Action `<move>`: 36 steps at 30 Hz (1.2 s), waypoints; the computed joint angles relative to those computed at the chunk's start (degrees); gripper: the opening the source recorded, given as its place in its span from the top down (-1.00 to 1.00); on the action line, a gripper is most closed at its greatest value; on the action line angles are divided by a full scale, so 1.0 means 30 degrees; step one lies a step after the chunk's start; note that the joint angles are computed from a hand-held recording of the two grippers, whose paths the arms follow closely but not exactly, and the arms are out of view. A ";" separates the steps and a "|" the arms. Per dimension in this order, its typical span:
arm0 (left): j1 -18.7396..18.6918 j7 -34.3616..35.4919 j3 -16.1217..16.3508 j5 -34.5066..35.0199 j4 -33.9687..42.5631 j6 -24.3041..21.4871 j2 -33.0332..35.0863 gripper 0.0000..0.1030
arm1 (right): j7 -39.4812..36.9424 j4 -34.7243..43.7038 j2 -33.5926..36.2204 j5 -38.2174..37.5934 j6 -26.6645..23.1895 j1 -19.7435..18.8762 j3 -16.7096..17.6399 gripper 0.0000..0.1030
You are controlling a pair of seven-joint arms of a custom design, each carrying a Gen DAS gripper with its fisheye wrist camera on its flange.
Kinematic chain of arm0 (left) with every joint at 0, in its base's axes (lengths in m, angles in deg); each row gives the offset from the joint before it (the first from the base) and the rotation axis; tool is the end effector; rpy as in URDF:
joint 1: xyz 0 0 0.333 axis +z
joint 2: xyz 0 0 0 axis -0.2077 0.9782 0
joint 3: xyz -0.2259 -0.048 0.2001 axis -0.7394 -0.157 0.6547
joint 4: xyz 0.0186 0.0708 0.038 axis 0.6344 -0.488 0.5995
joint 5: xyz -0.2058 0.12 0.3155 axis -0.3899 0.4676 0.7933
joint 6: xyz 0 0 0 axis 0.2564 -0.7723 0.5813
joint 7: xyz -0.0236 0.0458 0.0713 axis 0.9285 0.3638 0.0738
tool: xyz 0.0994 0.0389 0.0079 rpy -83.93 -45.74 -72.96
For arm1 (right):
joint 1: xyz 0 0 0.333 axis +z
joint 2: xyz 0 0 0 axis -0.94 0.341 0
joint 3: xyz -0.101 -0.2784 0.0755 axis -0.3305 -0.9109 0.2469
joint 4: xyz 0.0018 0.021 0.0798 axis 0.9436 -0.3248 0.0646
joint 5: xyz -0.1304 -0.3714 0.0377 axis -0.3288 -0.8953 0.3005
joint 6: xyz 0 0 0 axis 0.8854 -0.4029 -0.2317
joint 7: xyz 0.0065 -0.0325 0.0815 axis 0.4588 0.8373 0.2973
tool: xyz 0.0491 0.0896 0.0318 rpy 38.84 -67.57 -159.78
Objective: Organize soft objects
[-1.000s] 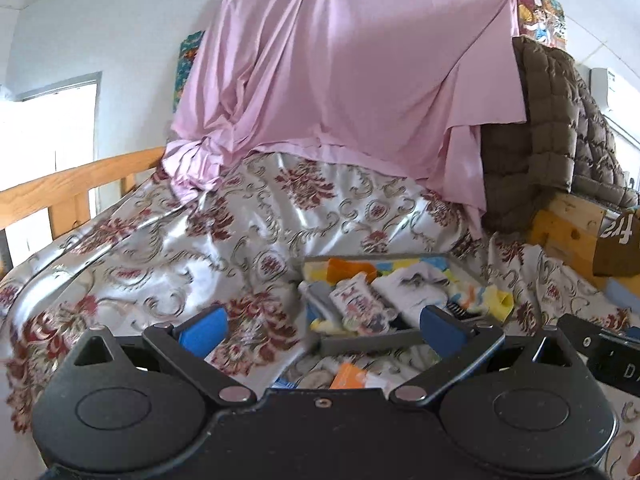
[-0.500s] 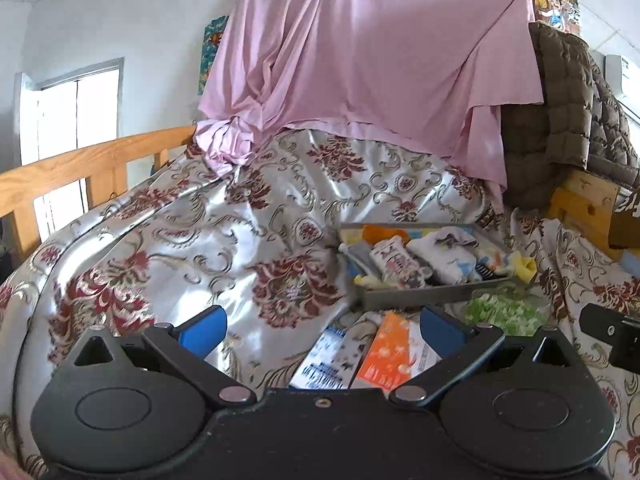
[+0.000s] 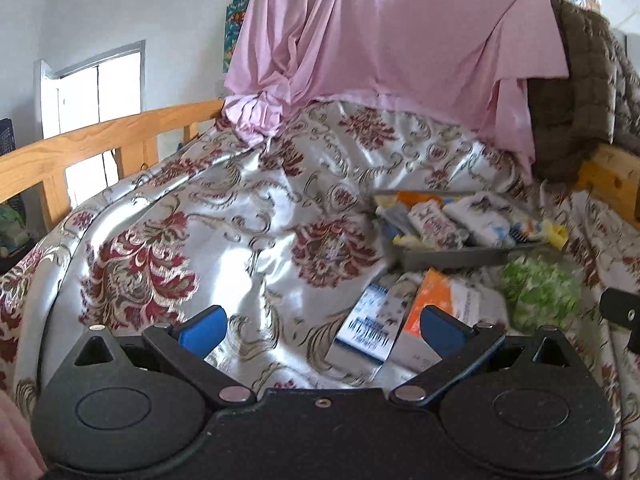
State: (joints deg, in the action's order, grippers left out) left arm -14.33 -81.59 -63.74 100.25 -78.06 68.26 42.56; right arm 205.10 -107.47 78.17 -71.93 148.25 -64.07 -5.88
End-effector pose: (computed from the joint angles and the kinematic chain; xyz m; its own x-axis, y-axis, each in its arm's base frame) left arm 0.5393 -0.1577 0.5108 0.3569 -0.9333 0.0405 -0.4369 -0.2051 -0.8758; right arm 0.5683 0.1349 0.5192 0.1558 -0.9874 0.0273 -0.3833 -0.0859 -0.9196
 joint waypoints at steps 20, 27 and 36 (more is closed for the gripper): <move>-0.0101 0.0850 0.0014 -0.1513 -0.0026 -0.0904 0.0155 -0.98 | -0.9516 -0.1638 0.0219 0.9473 -0.1321 0.1023 -0.0173 -0.99; -0.0145 0.0938 0.0031 -0.1757 0.0006 -0.1077 0.0205 -0.98 | -1.0202 -0.1703 0.0197 1.0044 -0.1550 0.1348 -0.0373 -0.99; -0.0170 0.0992 0.0046 -0.1873 0.0020 -0.1142 0.0221 -0.98 | -1.0303 -0.1709 0.0209 1.0134 -0.1520 0.1425 -0.0455 -0.99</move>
